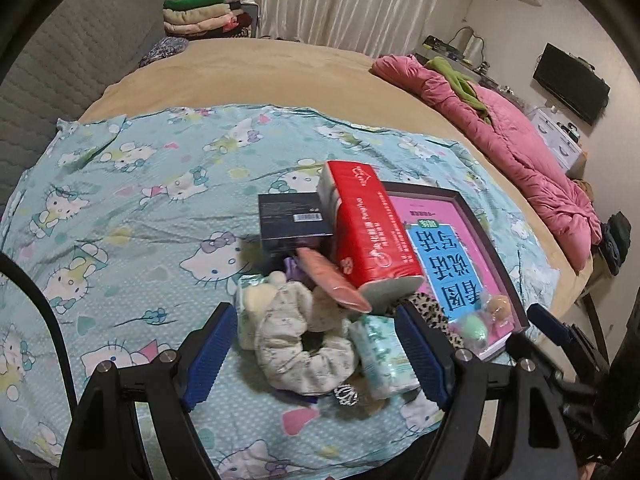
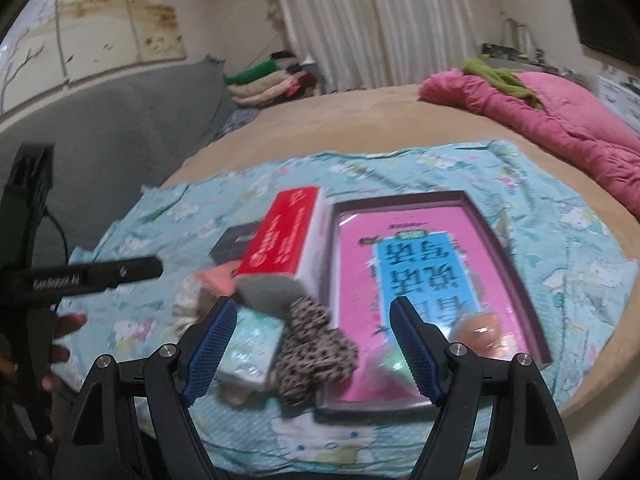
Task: Organize soft objects
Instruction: 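Move both open tools back toward the pile of soft items, then grasp the white floral scrunchie with the left tool while the right tool grasps the 'Flower' tissue pack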
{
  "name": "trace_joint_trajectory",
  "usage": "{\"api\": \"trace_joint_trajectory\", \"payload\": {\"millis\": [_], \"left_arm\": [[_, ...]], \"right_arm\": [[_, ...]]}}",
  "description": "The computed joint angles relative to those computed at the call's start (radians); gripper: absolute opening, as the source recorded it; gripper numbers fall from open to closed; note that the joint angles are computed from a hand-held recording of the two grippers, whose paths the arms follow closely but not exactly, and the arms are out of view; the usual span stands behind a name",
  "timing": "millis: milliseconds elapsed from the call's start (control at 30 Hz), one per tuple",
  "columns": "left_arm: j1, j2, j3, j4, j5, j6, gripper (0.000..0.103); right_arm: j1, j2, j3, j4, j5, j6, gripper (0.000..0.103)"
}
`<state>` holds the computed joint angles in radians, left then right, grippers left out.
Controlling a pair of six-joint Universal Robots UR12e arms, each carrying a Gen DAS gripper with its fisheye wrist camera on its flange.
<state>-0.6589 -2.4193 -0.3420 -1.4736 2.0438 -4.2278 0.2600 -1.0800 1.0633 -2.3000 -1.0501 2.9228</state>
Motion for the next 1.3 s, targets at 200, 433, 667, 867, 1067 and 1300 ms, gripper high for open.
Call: {"api": "trace_joint_trajectory", "payload": {"millis": [200, 433, 667, 867, 1067, 1300], "left_arm": [[0.004, 0.029, -0.065, 0.01, -0.013, -0.005, 0.08], [0.011, 0.073, -0.168, 0.038, -0.042, -0.021, 0.08], [0.019, 0.116, -0.273, 0.086, -0.077, -0.027, 0.08], [0.024, 0.141, -0.337, 0.131, -0.087, -0.028, 0.08], [0.025, 0.151, -0.369, 0.165, -0.085, -0.015, 0.08], [0.028, 0.159, -0.401, 0.219, -0.096, -0.003, 0.079]], "right_arm": [[0.018, 0.001, -0.01, 0.064, 0.002, -0.075, 0.08], [0.045, 0.005, -0.02, 0.15, -0.013, -0.176, 0.08], [0.076, 0.016, -0.026, 0.197, -0.072, -0.255, 0.08], [0.095, 0.041, -0.051, 0.226, -0.123, -0.265, 0.08], [0.102, 0.067, -0.079, 0.232, -0.158, -0.227, 0.08], [0.108, 0.085, -0.099, 0.236, -0.181, -0.22, 0.077]]}}
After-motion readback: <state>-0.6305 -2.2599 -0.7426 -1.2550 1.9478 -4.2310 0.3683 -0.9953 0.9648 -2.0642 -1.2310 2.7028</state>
